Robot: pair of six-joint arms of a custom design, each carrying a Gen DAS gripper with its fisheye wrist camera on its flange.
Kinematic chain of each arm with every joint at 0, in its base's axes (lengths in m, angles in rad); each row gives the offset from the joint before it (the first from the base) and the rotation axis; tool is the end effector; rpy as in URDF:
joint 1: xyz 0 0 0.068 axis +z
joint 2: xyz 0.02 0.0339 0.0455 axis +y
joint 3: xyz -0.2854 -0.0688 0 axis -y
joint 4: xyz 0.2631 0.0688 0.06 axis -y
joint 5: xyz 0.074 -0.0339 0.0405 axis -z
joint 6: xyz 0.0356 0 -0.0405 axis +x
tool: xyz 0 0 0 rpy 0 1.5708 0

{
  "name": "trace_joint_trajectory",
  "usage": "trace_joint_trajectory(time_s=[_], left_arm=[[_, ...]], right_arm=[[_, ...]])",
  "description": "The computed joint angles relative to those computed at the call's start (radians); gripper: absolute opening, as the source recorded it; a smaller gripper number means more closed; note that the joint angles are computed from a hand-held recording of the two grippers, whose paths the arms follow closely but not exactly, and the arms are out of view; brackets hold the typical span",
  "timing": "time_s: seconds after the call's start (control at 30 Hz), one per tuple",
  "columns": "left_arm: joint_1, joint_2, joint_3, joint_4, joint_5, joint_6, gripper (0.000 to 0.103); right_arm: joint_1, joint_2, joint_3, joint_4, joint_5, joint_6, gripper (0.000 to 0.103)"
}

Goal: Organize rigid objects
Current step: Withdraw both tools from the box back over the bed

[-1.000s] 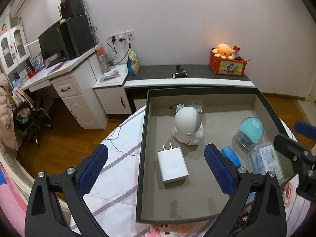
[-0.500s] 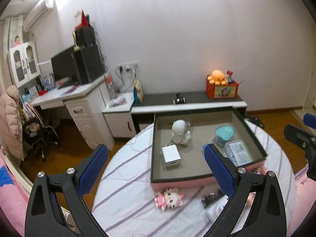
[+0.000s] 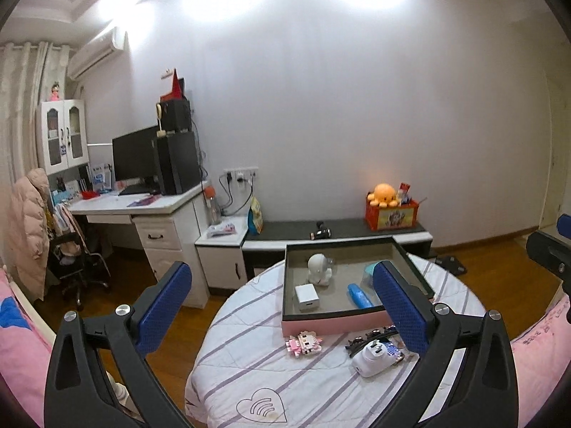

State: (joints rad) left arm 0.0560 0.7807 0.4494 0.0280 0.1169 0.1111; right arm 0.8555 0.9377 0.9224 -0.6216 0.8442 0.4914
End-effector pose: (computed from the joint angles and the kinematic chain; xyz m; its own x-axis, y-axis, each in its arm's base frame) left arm 0.1899 0.0065 0.2529 -0.2902 0.0940 -0.9523 0.0883 0.9935 0.0712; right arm 0.1471 0.1287 0.3415 -0.3946 0.0238 -0.9186 0.0893 0.9959 -0.0126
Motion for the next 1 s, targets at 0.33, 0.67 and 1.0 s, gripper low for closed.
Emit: trace_joint_trajectory(time_s=[0.33,0.67,1.0], left_arm=[[0.090,-0.198,-0.043,-0.087,0.128,-0.015,0.103],[0.065,-0.216,-0.051,-0.092,0.126,-0.012,0.103],[0.044,-0.168,-0.040,-0.080,0.113,-0.002,0.103]], right_arm=[[0.130,-0.020,0.000,-0.072,0.129,0.102,0.085],[0.172,-0.009,0.005,-0.109,0.172,0.129,0.085],[0.115,0.006,-0.006,-0.069,0.120,0.091,0.085]])
